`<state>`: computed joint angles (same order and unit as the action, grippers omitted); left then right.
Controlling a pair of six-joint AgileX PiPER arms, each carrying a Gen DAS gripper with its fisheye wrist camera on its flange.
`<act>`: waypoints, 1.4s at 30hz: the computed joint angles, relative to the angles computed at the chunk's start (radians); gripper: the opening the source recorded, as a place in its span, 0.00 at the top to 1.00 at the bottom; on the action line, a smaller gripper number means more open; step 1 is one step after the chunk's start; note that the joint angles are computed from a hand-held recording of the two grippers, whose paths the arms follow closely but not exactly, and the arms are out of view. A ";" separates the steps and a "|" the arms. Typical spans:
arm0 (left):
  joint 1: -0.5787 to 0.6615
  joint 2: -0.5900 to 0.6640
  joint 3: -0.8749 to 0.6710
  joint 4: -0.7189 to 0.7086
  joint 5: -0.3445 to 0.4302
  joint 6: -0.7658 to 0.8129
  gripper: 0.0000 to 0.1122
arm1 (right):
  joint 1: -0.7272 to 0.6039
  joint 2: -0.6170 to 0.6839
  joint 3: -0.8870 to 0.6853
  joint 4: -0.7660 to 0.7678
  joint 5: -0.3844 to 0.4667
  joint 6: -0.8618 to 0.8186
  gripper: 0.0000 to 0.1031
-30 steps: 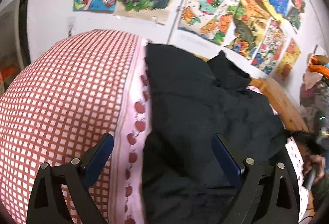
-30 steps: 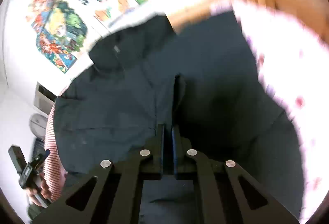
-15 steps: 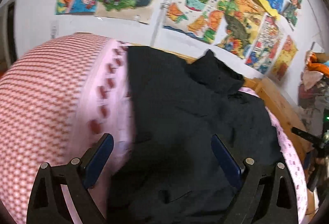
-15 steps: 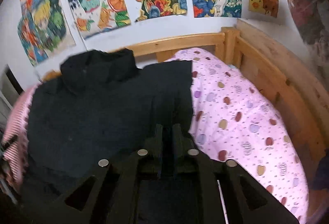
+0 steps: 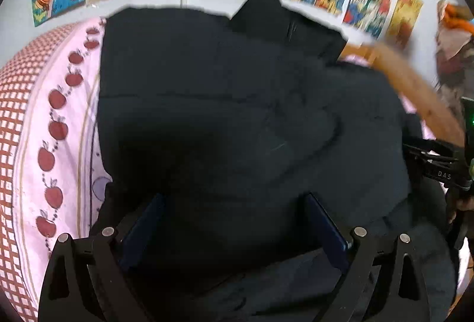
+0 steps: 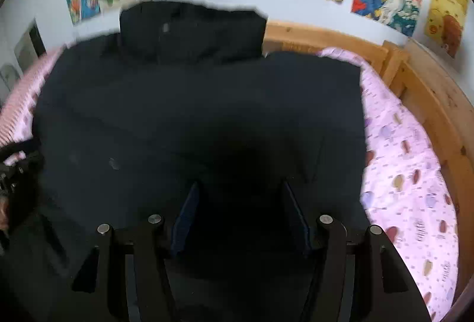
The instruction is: Fold large clothes
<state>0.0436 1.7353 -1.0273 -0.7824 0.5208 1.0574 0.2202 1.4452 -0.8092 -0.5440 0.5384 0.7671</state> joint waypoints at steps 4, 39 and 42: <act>-0.056 0.008 0.037 0.087 -0.089 -0.068 0.09 | 0.063 0.062 0.031 -0.188 -0.005 0.168 0.48; -0.211 -0.003 -0.621 0.618 0.047 -0.774 0.08 | -0.038 0.169 -0.739 0.098 0.405 -0.318 0.19; -0.212 0.156 -0.759 0.472 0.026 -0.635 0.08 | -0.104 0.298 -0.838 0.175 0.327 -0.363 0.19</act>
